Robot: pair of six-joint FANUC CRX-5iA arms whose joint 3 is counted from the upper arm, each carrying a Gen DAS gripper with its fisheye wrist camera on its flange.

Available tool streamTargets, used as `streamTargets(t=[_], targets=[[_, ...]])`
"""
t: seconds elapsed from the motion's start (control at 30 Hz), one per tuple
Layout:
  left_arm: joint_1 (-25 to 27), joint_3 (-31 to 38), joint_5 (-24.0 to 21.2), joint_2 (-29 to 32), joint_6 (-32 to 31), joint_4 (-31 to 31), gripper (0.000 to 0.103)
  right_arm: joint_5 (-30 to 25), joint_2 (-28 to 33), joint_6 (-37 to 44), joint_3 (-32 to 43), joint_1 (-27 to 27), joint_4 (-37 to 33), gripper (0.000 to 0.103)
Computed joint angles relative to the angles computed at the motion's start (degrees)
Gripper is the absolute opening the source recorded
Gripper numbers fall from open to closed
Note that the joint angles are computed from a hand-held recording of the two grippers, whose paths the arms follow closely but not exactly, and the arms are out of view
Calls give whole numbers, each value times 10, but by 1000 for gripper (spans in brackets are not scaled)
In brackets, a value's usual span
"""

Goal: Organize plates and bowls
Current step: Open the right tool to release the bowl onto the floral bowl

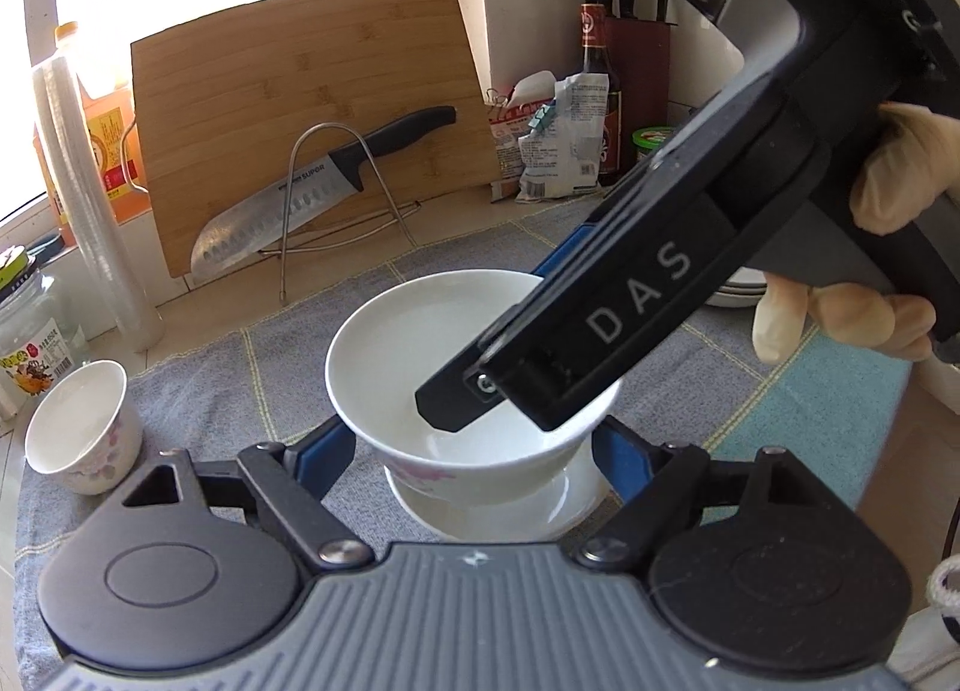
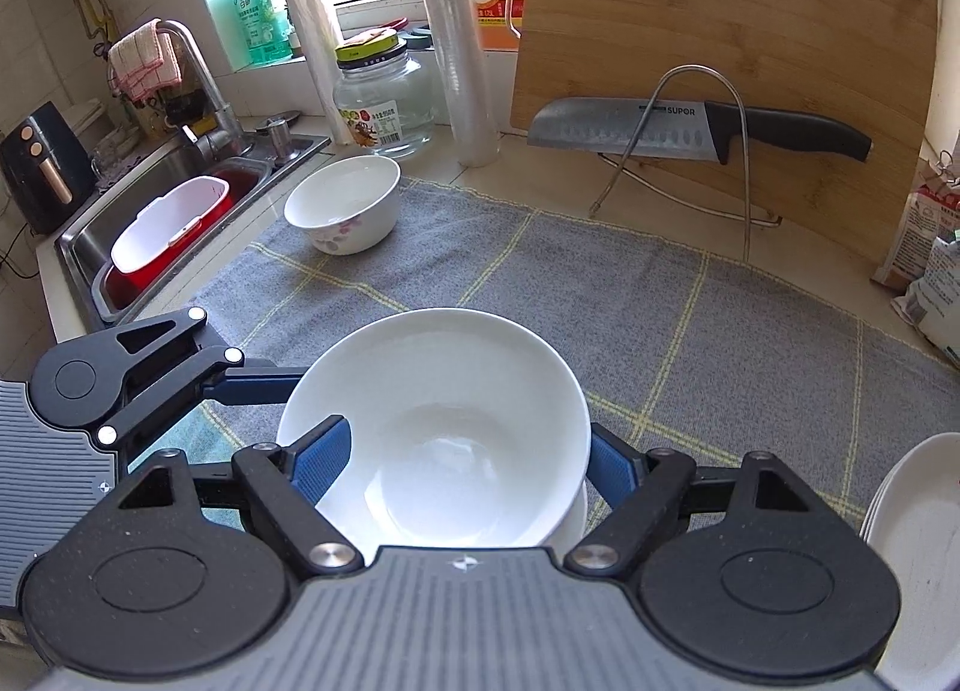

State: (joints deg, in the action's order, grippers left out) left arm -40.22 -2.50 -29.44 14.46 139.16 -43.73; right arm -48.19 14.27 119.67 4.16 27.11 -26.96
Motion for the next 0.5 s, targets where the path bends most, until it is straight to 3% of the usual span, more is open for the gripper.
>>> streamTargets(t=[0.23,0.5], targets=[[20,-10,21,8,-60,67,85,-9,12,-13,2,-4,2,87],[28,-19,30,9,-88,101,85,-16,18,-20,2,-3,8,87]])
